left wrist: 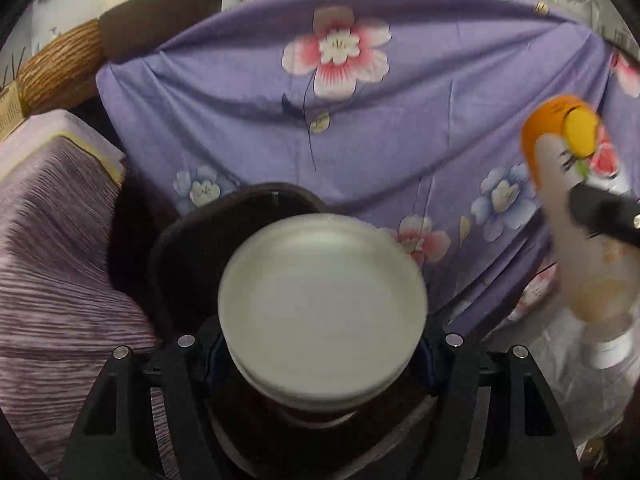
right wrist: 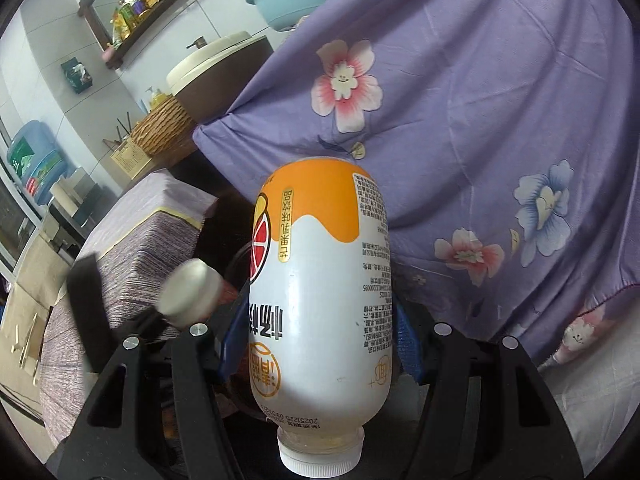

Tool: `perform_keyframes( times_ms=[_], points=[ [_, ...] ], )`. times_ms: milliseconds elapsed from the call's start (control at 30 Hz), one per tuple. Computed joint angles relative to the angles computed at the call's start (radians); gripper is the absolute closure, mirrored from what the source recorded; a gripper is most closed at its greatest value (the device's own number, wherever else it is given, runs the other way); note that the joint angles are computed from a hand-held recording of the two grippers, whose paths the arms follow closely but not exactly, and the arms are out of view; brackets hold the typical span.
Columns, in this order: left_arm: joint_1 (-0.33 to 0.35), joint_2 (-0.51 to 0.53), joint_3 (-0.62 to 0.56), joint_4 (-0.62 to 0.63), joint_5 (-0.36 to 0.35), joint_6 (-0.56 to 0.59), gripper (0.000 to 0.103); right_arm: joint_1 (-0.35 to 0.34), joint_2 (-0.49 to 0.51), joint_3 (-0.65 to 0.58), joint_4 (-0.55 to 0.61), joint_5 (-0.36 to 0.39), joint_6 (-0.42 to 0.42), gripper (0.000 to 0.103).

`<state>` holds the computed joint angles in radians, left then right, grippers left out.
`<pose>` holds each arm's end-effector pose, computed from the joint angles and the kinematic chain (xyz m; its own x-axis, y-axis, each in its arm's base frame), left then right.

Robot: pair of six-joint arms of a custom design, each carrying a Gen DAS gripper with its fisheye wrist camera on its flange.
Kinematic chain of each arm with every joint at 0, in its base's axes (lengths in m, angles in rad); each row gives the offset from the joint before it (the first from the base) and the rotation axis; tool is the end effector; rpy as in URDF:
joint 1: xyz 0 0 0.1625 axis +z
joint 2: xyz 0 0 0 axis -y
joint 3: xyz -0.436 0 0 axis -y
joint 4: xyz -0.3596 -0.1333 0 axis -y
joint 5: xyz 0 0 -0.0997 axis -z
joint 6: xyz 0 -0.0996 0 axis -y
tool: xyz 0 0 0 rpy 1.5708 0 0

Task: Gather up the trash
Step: 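Carry the red cup over the bin and open the left tool, then carry the white bottle over the bin and open the right tool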

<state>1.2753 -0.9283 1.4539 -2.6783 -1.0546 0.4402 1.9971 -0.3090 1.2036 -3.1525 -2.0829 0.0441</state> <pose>-0.0302 -0.7259 0.3136 -0.7205 0.3349 -0.6072 0.6083 0.7257 -0.3215 0.3964 -0.6685 0.0107 -0.9354 -0.0464 0.3505 -0.2787 0.7066 -0.6504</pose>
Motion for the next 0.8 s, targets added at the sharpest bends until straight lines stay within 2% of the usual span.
perform_keyframes(
  times_ms=[67, 100, 167, 267, 333, 467, 600, 800],
  points=[
    [0.005, 0.015, -0.008, 0.008, 0.017, -0.007, 0.013, -0.001, -0.003, 0.006, -0.001, -0.008, 0.005, 0.041],
    [0.005, 0.017, -0.009, 0.001, 0.022, -0.007, 0.010, -0.003, -0.005, 0.010, 0.000, -0.010, 0.008, 0.041],
    [0.008, 0.014, 0.004, -0.024, 0.005, 0.002, 0.009, -0.006, -0.006, 0.013, 0.002, -0.013, 0.014, 0.041],
    [0.000, -0.006, 0.029, -0.045, 0.029, -0.007, 0.009, -0.011, -0.002, 0.008, 0.014, -0.009, 0.015, 0.041],
    [-0.006, -0.014, 0.031, -0.071, 0.016, -0.012, 0.009, -0.012, 0.010, -0.009, 0.035, -0.002, 0.013, 0.041],
    [-0.037, -0.085, 0.108, -0.182, -0.011, 0.011, 0.006, -0.016, 0.037, -0.052, 0.081, 0.016, 0.011, 0.041],
    [-0.073, -0.162, 0.178, -0.261, -0.019, 0.019, 0.006, -0.017, 0.082, -0.132, 0.162, 0.038, 0.009, 0.041],
    [-0.110, -0.225, 0.231, -0.311, 0.026, 0.020, 0.006, -0.013, 0.189, -0.318, 0.306, 0.053, -0.027, 0.041]
  ],
)
